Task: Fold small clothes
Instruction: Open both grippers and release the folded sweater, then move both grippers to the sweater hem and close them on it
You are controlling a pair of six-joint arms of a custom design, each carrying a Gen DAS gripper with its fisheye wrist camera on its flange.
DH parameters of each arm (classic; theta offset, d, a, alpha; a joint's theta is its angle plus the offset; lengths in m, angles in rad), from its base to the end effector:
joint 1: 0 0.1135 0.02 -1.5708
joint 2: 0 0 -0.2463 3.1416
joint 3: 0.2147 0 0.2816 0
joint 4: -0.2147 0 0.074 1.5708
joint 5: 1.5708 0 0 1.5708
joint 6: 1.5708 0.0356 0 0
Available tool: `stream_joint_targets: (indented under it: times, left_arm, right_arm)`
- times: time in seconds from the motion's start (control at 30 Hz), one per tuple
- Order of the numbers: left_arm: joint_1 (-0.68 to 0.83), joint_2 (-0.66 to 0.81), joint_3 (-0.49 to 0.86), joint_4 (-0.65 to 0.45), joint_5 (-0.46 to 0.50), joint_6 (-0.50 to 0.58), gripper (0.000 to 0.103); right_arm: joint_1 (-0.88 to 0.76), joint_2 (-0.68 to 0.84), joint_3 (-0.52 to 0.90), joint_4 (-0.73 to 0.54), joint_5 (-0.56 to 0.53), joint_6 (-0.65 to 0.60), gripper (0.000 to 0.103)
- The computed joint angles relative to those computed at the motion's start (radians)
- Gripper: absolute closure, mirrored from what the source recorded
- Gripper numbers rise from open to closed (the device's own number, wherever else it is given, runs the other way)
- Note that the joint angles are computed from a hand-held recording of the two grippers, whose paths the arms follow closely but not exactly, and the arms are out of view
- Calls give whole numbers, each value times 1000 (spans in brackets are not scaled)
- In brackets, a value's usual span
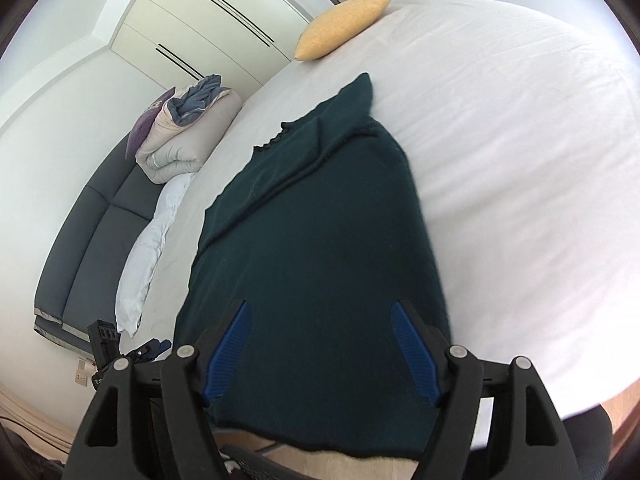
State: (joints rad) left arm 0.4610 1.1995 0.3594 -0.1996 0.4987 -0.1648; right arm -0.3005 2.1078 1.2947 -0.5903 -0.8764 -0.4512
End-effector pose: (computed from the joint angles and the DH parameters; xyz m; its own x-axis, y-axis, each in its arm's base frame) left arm 0.1977 0.0792 0.0874 -0.7333 -0.5251 -0.4320 -0.2980 0.8192 -0.4899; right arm 0.3852 -0.0907 0.0711 -0.8769 -0.0204 -0.4803 -0.3503 0.7115 0.6092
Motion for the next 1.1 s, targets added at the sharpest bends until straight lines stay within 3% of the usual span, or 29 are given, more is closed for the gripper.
stream_joint_targets:
  times: [0.13,0.3,0.43,0.87,1.0,1.1]
  left_arm:
    - [45,-179,-110,-105,50,-3,8]
    - [146,-227,-166,-141,138,25,9]
    - [164,-77,-105,-80,166,34,9]
    - [253,146,-12,-194,291,191,10]
    - [290,254,2,-169,334,188,22]
    - [309,277,2,-156,358,191,23]
  right_arm:
    - [-34,9,-19,-7,4,-17,25]
    - [-49,34,-21,-3,10,-13,25]
    - [-66,49,-11,-35,-9,-39,25]
    - [-92,99,35,-144,2,-111,25]
    - [-97,113,51,-170,-12,-115,25]
    - [-106,133,68,-186,-25,-119,25]
